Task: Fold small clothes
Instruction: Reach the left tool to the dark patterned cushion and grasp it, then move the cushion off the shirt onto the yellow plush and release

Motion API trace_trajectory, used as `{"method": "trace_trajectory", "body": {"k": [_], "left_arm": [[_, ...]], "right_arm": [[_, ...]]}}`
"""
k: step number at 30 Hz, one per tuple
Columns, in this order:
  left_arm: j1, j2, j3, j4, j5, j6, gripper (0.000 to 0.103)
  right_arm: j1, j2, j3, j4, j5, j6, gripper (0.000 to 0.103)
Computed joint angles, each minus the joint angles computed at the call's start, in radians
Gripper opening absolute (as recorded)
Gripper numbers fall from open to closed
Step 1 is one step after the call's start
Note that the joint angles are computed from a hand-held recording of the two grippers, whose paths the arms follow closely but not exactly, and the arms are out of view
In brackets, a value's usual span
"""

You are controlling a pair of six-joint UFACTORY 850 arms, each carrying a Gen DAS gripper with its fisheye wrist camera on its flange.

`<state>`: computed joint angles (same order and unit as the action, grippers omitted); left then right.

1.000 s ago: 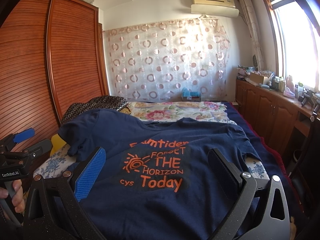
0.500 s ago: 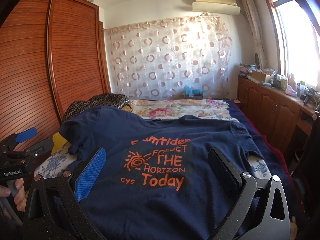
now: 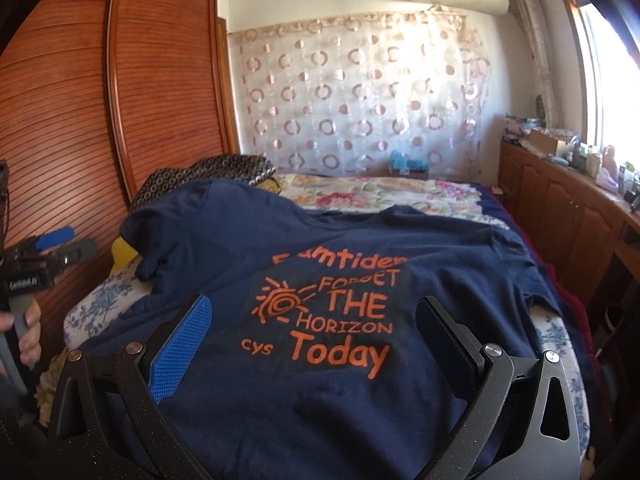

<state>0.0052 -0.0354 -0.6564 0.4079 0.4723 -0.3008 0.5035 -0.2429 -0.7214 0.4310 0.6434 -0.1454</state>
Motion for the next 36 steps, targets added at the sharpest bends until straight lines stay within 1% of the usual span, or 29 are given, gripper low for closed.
{"method": "trace_trajectory", "body": {"k": [4,7,11,13,15,18,20,21,23,24,25,26,27,28,30,32,33,35,36], "left_arm": [[0.046,-0.049,-0.052,0.088,-0.017,-0.067,0.103],[0.063,-0.079,-0.096,0.112,-0.033,-0.073,0.103],[0.102,-0.138,-0.168,0.287,-0.022,-0.208,0.103],[0.112,-0.172,-0.207,0.353,-0.036,-0.259,0.103],[0.117,-0.216,-0.255,0.414,-0.063,-0.31,0.101],[0.134,-0.258,-0.305,0.52,-0.074,-0.419,0.095],[0.147,-0.29,-0.343,0.609,-0.076,-0.516,0.086],[0.154,-0.306,-0.362,0.649,-0.075,-0.563,0.084],[0.163,-0.328,-0.386,0.706,-0.075,-0.63,0.075],[0.169,-0.34,-0.398,0.742,-0.07,-0.668,0.07],[0.171,-0.35,-0.407,0.77,-0.07,-0.696,0.061],[0.174,-0.361,-0.418,0.796,-0.073,-0.725,0.055],[0.175,-0.372,-0.428,0.831,-0.081,-0.761,0.053],[0.177,-0.376,-0.435,0.863,-0.084,-0.792,0.048],[0.182,-0.385,-0.441,0.881,-0.085,-0.813,0.039],[0.187,-0.382,-0.434,0.897,-0.076,-0.835,0.013],[0.187,-0.378,-0.431,0.907,-0.081,-0.854,0.01],[0.188,-0.353,-0.408,0.878,-0.081,-0.823,0.002],[0.185,-0.337,-0.396,0.871,-0.08,-0.807,0.002]], "right_arm": [[-0.02,-0.033,-0.036,-0.057,-0.051,0.02,0.103],[-0.042,-0.062,-0.082,-0.117,-0.094,0.051,0.103],[-0.074,-0.1,-0.144,-0.233,-0.136,0.129,0.103],[-0.085,-0.12,-0.173,-0.275,-0.156,0.158,0.103],[-0.098,-0.139,-0.201,-0.324,-0.18,0.197,0.103],[-0.109,-0.165,-0.241,-0.372,-0.212,0.239,0.103],[-0.117,-0.183,-0.272,-0.407,-0.24,0.269,0.103],[-0.119,-0.192,-0.287,-0.422,-0.252,0.281,0.103],[-0.125,-0.21,-0.32,-0.457,-0.278,0.31,0.103],[-0.128,-0.219,-0.337,-0.479,-0.291,0.329,0.103],[-0.131,-0.229,-0.354,-0.501,-0.302,0.348,0.103],[-0.134,-0.24,-0.374,-0.525,-0.318,0.367,0.103],[-0.136,-0.25,-0.391,-0.547,-0.33,0.384,0.103],[-0.138,-0.26,-0.408,-0.571,-0.343,0.404,0.103],[-0.142,-0.28,-0.444,-0.634,-0.367,0.456,0.103],[-0.144,-0.295,-0.47,-0.696,-0.381,0.51,0.103],[-0.146,-0.3,-0.48,-0.726,-0.385,0.537,0.103],[-0.149,-0.311,-0.498,-0.796,-0.387,0.601,0.103],[-0.151,-0.316,-0.505,-0.82,-0.387,0.622,0.103]]}}
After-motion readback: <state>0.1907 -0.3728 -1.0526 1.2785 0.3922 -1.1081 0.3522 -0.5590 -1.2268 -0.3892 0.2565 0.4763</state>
